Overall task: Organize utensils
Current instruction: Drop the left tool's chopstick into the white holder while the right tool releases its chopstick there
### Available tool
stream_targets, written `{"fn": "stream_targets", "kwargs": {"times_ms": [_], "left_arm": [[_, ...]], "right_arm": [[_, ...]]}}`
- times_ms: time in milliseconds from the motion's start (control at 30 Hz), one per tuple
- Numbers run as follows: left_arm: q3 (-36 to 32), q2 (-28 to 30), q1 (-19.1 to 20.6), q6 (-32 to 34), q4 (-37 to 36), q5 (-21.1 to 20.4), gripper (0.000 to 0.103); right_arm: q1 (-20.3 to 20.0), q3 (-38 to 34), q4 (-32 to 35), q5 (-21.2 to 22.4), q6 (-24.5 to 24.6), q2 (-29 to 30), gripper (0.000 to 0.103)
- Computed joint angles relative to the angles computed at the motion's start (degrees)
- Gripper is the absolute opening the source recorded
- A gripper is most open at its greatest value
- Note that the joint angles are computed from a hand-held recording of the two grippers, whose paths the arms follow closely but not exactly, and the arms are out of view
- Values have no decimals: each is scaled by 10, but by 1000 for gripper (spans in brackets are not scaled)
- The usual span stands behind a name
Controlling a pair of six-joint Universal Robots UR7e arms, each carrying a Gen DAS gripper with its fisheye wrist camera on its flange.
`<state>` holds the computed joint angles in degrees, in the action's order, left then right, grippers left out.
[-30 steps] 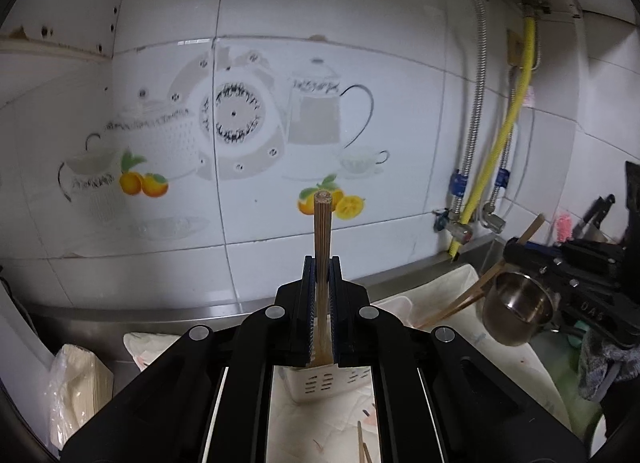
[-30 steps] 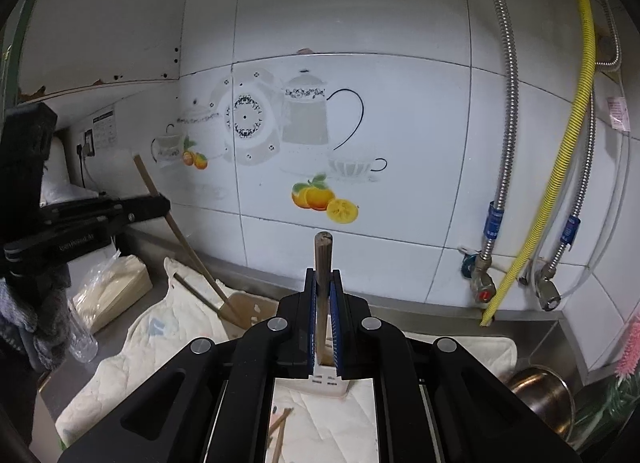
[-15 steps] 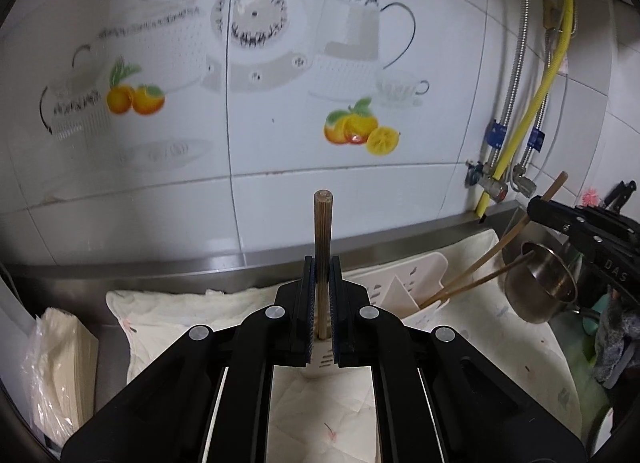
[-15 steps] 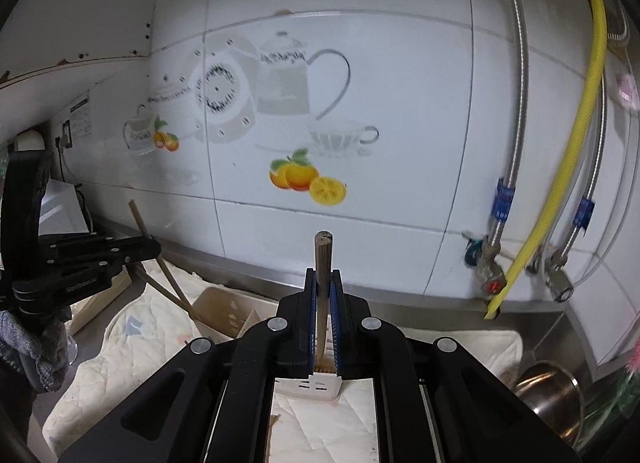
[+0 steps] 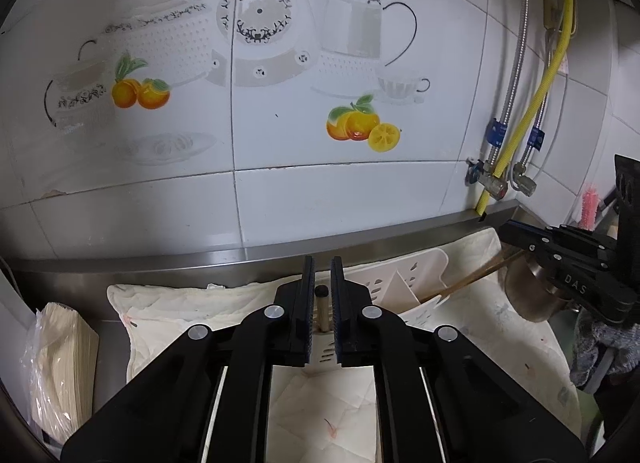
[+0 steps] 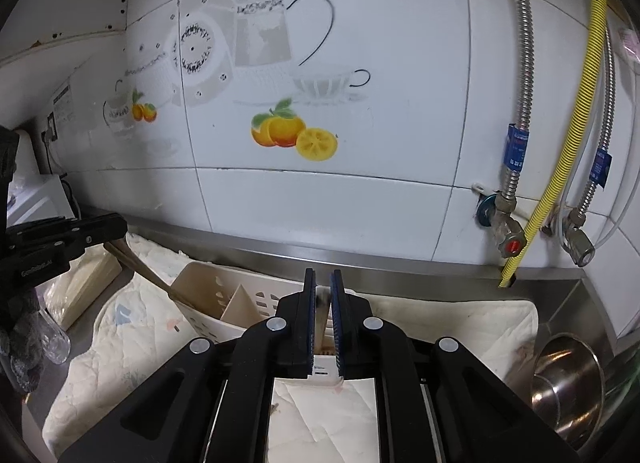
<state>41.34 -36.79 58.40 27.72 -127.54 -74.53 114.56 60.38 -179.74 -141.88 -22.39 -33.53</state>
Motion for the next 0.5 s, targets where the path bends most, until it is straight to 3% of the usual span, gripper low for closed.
{"fn": "stream_targets", "kwargs": {"times_ms": [267,333,500], "left_arm": [[89,-62,-2,0,-50,-15,23],[132,-88,-1,4,-77,-14,40],[213,-143,6,-1,-102,-18,42]], "right_arm": [[24,14,-85,-17,-57,-2,23],[31,30,-105,-20,-67,-6,27],[46,92,-139,-28,-67,-19,28]]}}
